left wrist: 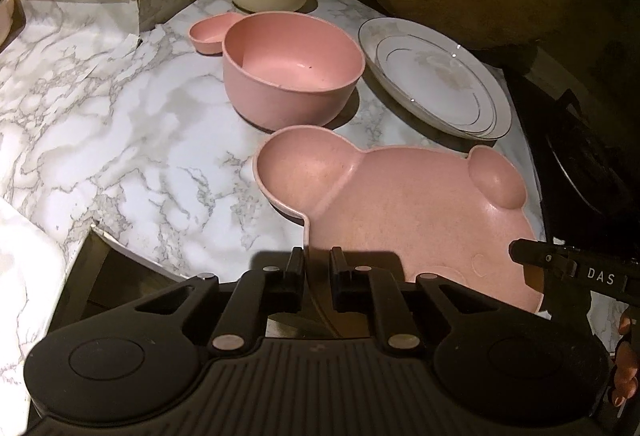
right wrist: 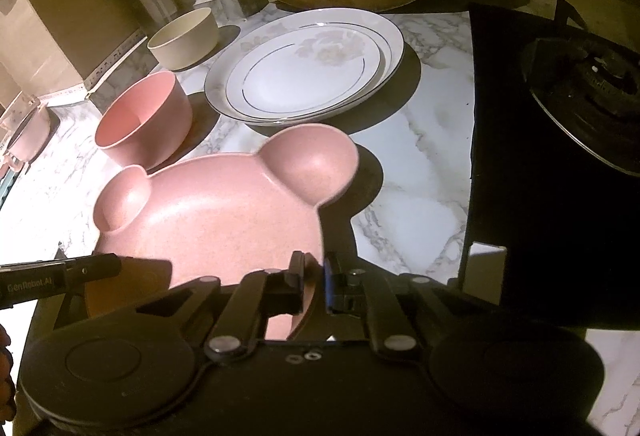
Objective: Organize plates and bowls
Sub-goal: 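Close the right gripper on the bear plate rim, then lift the bear plate with the right gripper toward the cream bowl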
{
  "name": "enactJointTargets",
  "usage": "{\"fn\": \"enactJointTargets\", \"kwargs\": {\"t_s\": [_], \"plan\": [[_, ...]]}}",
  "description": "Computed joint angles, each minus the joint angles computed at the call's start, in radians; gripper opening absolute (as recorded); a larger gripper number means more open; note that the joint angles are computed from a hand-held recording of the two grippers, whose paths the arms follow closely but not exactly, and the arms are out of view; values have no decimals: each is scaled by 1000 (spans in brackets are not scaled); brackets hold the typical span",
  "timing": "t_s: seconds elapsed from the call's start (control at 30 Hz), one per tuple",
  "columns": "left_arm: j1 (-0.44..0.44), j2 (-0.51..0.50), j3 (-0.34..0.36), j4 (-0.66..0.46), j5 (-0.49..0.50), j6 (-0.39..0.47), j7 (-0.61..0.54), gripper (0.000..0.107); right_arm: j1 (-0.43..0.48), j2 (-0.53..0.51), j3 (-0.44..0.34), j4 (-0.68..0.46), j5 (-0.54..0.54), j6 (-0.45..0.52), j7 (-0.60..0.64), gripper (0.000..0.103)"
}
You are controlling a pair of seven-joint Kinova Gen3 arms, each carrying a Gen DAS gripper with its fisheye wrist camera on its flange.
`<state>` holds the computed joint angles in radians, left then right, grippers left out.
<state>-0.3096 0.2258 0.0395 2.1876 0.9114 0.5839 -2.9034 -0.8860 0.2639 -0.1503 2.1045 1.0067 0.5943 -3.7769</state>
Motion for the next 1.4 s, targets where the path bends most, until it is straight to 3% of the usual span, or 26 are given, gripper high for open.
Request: {"fn": "enactJointTargets", "kwargs": {"t_s": [0.6,0.87,1.1,1.4], "plan": [[45,-62,-12,-69,3,118,-56,12,20,-120,-89,3,-51,164,48,8],[116,-47,16,-162,12,94,-36,12,78,-150,-96,-19,-34,207,68,9],[179,24,64,-273,-44,22,73,12,144,-124,-65,-47,8,181,76,9],[243,167,123,-444,-221,-58,286,12,211,-47,14,-100,46,102,107,9]]}}
